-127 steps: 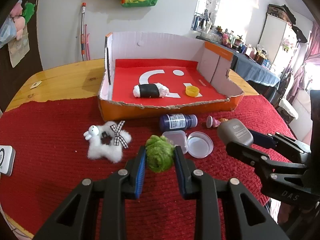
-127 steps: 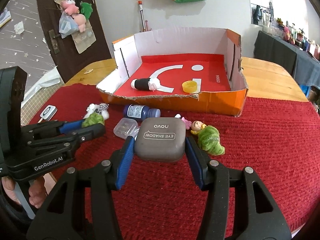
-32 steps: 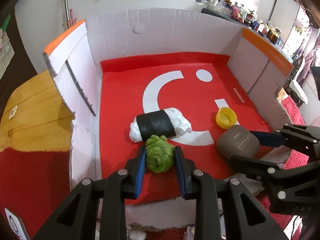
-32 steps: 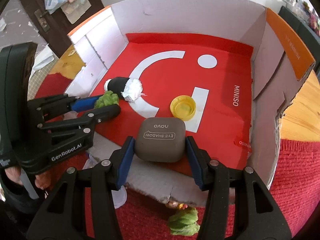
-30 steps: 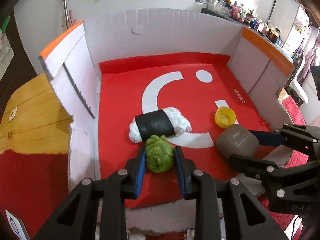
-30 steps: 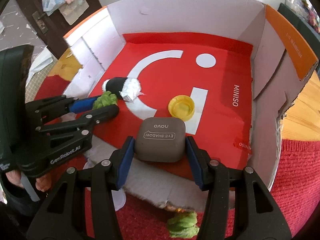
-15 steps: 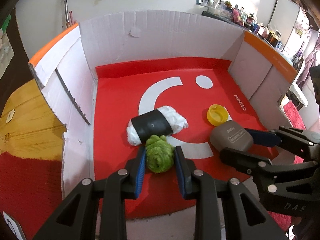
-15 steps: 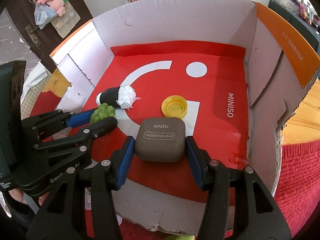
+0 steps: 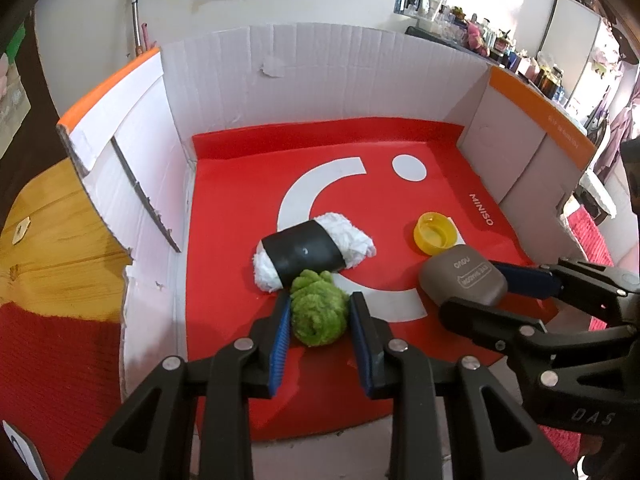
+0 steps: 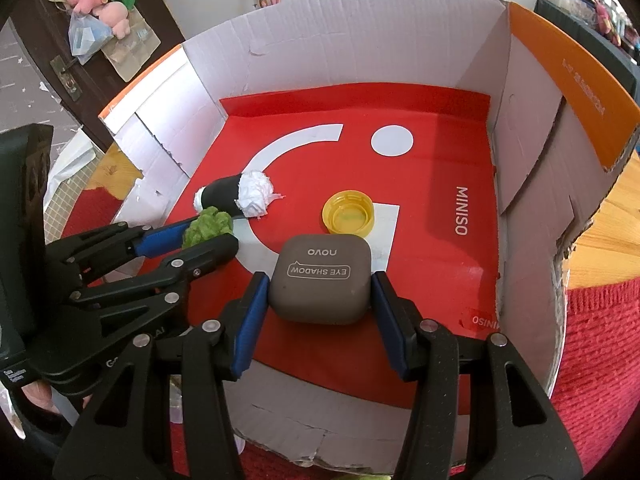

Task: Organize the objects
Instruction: 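Open both tools to release the plush and case, then withdraw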

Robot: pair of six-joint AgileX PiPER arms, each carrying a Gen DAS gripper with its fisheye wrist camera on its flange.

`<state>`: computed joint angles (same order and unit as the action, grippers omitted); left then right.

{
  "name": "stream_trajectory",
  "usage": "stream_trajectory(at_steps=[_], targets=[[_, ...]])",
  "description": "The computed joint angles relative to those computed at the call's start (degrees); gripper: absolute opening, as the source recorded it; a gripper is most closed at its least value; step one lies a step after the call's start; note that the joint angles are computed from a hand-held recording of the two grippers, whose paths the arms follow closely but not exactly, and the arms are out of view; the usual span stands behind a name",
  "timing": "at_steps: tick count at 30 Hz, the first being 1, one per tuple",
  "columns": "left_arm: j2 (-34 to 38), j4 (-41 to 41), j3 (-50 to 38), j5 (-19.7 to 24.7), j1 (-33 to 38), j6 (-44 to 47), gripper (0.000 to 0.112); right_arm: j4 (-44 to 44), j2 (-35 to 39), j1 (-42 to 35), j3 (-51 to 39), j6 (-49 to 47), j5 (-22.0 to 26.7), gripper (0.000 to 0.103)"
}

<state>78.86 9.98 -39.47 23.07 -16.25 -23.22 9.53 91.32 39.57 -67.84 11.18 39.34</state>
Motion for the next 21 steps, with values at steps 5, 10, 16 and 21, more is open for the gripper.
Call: stream_trajectory(at_steps=[5, 10, 16, 21], targets=[[0.0, -0.7, 0.3, -0.7, 0.3, 0.6, 0.031, 1.1, -0.4, -0.5, 0.6, -1.1, -0.5, 0.05], [0.0, 0.2, 0.5, -1.0, 0.2, -0.1, 0.031, 2.0, -0.9, -1.0, 1.5, -1.9, -1.2, 0.051], [-0.2, 1.5, 0.3, -0.6, -0.2, -1.1, 0.032, 1.9, -1.2, -1.0, 1.8, -1.9, -1.7, 0.051], [-1.0, 4.6, 0.5, -0.1, -1.0, -4.5, 0.033, 1.5, -2.2, -1.1, 2.5, -1.7, -2.1, 0.051]])
